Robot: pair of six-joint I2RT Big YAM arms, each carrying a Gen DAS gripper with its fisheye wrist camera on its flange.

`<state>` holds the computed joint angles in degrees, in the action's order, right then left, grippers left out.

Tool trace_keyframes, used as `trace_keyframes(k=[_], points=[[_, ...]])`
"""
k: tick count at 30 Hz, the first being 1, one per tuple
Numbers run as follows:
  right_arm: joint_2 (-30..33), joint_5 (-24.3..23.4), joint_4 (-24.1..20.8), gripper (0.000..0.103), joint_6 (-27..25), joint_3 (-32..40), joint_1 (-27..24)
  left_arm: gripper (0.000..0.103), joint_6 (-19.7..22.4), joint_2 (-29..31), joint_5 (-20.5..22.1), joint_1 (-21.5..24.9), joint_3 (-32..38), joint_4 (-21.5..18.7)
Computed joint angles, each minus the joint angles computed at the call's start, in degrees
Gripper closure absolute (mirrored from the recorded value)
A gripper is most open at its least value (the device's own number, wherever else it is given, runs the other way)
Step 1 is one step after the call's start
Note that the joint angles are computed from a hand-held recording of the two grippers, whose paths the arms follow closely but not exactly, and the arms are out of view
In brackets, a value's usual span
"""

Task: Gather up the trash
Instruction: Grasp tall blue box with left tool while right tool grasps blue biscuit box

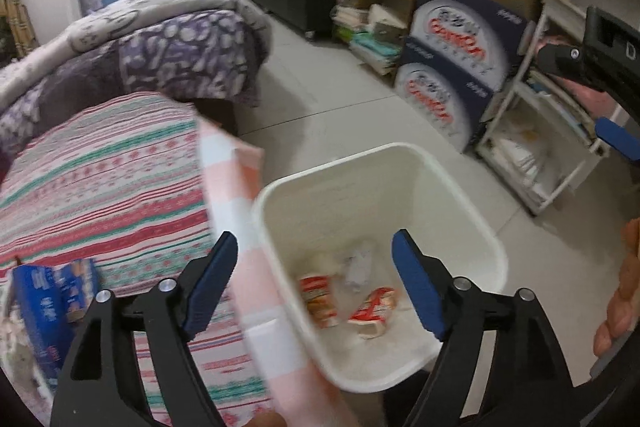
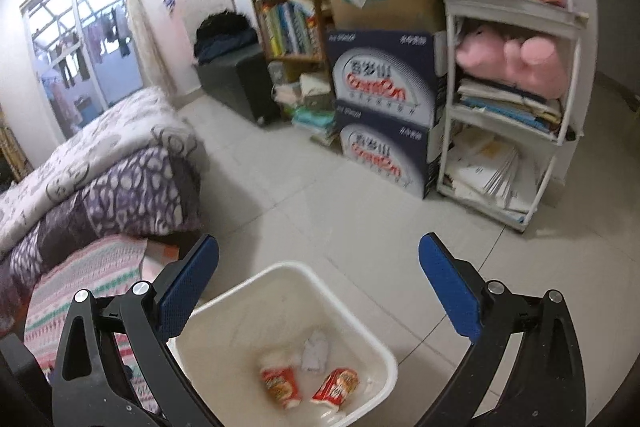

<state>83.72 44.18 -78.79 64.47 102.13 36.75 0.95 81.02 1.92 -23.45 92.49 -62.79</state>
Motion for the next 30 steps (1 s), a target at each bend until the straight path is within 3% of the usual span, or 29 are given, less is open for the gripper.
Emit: trace_keyframes(k=[8, 10, 21, 23, 30], points=[[5.36, -12.53, 1.57, 0.007, -4.61, 4.43, 0.82, 0.020, 1.24, -1.54, -8.84, 5.11, -1.26, -2.33], [7.20, -14.42, 1.34, 0.007, -4.52, 6.19, 1.62, 0.015, 0.42, -1.14, -10.79, 7.08, -0.75, -3.54], [16.60, -19.48, -0.93, 0.007, -9.21, 17.44, 5.66, 0.014, 0.79, 2.21, -15.30, 21.17, 2.03, -10.14], [18.38, -20.81, -1.21, 0.007, -9.60, 19.64, 6.12, 0.014, 1.12, 2.74, -14.61, 23.16, 2.18, -10.57], [24.46, -24.25, -3.23, 0.007, -10.26, 27.47, 7.53, 0.014, 3.00, 5.95, -6.00, 28.98, 3.44, -13.44]])
